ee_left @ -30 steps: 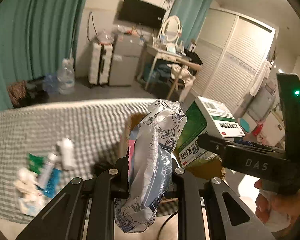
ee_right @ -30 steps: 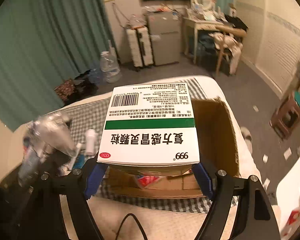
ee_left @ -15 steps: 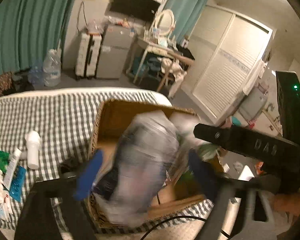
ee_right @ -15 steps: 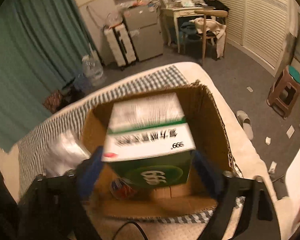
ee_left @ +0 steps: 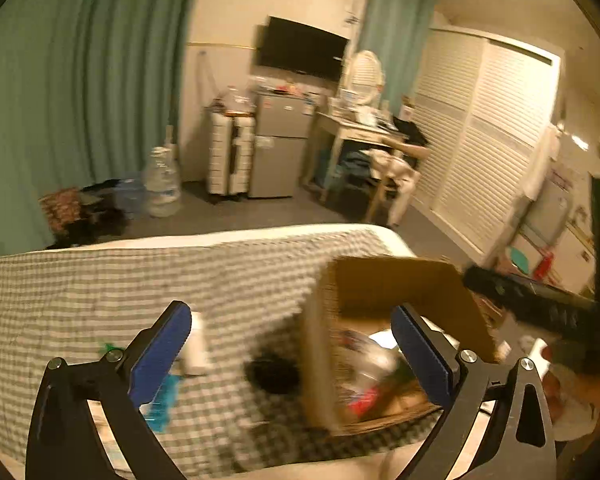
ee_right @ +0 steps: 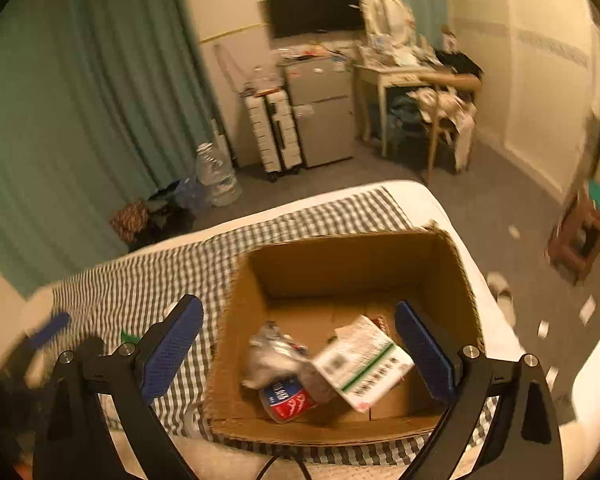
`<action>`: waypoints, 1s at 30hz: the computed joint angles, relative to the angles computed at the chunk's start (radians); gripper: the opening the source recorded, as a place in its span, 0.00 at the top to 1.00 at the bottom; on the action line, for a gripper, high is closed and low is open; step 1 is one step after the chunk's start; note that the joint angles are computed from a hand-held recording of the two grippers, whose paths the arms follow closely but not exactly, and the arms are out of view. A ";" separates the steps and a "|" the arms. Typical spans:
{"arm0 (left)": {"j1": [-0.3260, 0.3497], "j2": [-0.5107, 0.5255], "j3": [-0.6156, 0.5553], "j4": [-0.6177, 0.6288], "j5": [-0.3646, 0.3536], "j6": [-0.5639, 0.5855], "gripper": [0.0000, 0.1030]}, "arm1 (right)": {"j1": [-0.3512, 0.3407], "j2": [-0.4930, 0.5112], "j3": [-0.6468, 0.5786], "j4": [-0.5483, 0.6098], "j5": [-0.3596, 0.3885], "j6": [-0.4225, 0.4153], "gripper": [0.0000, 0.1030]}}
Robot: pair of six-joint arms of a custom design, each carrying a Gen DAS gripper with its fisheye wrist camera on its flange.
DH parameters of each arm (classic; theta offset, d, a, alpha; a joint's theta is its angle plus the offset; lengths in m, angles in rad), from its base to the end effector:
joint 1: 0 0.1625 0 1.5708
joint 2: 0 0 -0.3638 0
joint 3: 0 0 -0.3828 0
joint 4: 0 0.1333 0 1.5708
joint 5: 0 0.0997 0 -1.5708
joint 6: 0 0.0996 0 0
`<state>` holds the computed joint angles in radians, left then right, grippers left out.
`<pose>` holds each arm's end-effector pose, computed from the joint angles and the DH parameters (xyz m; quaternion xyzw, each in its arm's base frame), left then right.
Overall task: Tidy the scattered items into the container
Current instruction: 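Move both tools back over the remaining items on the bed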
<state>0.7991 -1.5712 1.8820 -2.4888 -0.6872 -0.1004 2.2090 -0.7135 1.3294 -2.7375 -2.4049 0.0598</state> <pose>-0.1856 -0.4923 0.4142 0.1634 0.8566 -0.4173 0.2557 0.4693 -0.5328 0.1746 0.1453 -0.8747 0.3669 0.2813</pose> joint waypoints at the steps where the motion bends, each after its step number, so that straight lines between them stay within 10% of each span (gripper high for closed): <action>1: 0.007 -0.012 -0.004 0.009 0.019 0.008 0.00 | 0.008 0.017 -0.013 0.005 -0.002 -0.015 0.06; 8: 0.076 -0.154 0.020 0.100 0.165 0.012 0.00 | 0.060 0.153 -0.123 0.060 0.004 -0.120 0.06; 16: 0.206 -0.303 0.148 0.044 0.264 -0.045 0.00 | 0.083 0.287 -0.224 0.126 0.194 -0.034 0.06; 30: 0.434 -0.196 0.166 -0.007 0.034 -0.001 0.00 | 0.052 0.651 -0.611 0.332 0.157 0.024 0.06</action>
